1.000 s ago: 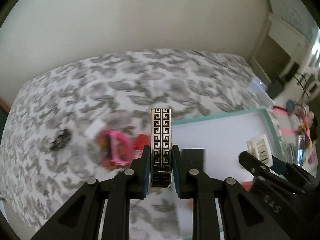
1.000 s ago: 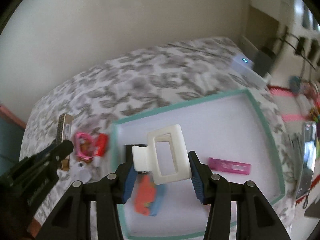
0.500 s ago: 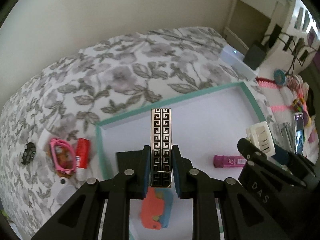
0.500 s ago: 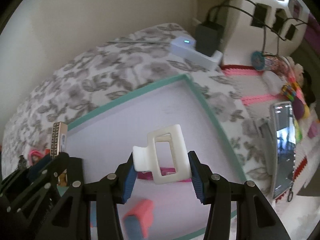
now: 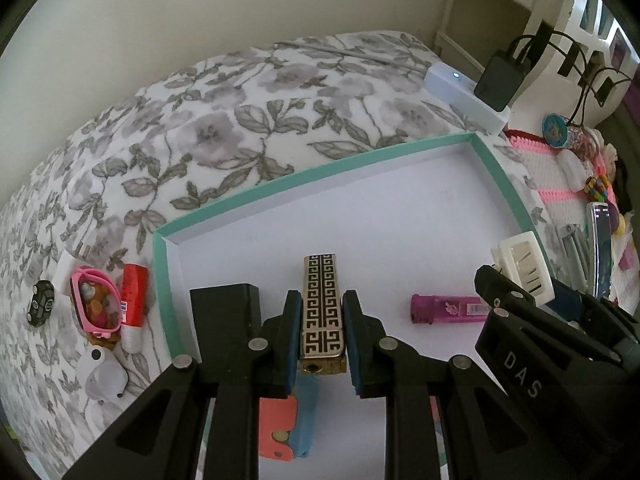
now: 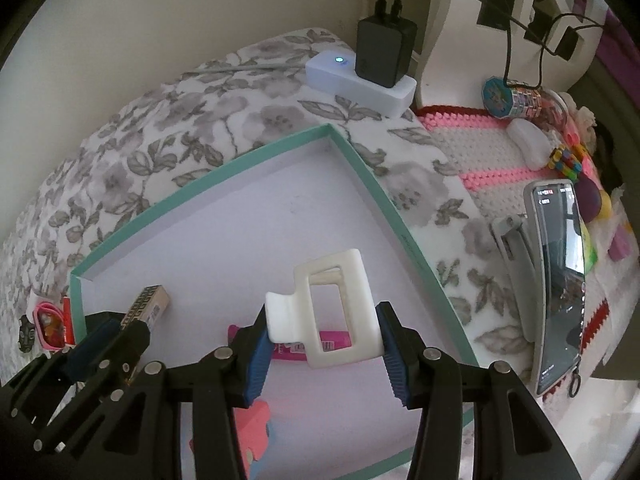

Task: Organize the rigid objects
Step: 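Carry the gold bar and white clip into the white tray while opening both tools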

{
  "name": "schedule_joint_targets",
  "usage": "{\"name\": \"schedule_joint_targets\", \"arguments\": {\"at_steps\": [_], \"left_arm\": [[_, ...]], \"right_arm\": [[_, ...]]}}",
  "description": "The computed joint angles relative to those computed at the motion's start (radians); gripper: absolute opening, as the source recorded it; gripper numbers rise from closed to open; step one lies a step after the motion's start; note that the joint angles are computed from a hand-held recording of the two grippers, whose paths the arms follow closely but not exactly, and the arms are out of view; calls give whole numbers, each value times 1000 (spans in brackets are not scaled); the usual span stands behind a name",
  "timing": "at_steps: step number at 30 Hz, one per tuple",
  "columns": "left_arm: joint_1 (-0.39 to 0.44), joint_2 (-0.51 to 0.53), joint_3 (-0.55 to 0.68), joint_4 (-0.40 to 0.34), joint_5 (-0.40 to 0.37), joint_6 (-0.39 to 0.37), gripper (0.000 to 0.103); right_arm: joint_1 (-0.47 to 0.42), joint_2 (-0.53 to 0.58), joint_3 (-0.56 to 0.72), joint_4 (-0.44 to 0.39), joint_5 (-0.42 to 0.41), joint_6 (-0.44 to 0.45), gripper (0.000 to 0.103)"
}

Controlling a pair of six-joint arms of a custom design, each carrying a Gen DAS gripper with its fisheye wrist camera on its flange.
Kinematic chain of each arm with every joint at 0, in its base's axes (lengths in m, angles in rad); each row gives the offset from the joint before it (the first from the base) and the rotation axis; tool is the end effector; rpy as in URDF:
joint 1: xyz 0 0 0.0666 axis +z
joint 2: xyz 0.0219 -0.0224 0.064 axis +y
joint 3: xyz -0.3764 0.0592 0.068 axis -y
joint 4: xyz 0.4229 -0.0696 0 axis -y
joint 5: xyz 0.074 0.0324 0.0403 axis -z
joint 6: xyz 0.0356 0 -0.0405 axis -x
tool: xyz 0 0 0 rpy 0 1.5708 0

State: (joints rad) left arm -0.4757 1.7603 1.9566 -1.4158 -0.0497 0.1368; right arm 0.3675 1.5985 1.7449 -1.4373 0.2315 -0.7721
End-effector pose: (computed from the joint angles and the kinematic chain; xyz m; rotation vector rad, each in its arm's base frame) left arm 0.5446 -0.2790 0.4670 0.4585 2.7528 -0.0832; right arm 0.5150 0.1891 0.4622 0.6036 2.7160 -0.0609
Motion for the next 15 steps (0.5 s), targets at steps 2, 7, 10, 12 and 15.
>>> {"name": "schedule_joint_targets", "arguments": {"at_steps": [2,7,10,12,15], "left_arm": [[0,3,3,-5,4,4,22],[0,6,11,-12,4,7,24],[5,4,17,-13,4,7,32],[10,1,21,-13,8,14,39],[22,-4,33,-13,14,31,45]], "right_arm": [[0,0,1,-6,2,-1,52],[-4,-2,0,-7,-7,2,63],[2,-5,4,-8,3,1,68],[4,-4,12,-11,11,6,68],[5,-7,23,-12,20,13,69]]}}
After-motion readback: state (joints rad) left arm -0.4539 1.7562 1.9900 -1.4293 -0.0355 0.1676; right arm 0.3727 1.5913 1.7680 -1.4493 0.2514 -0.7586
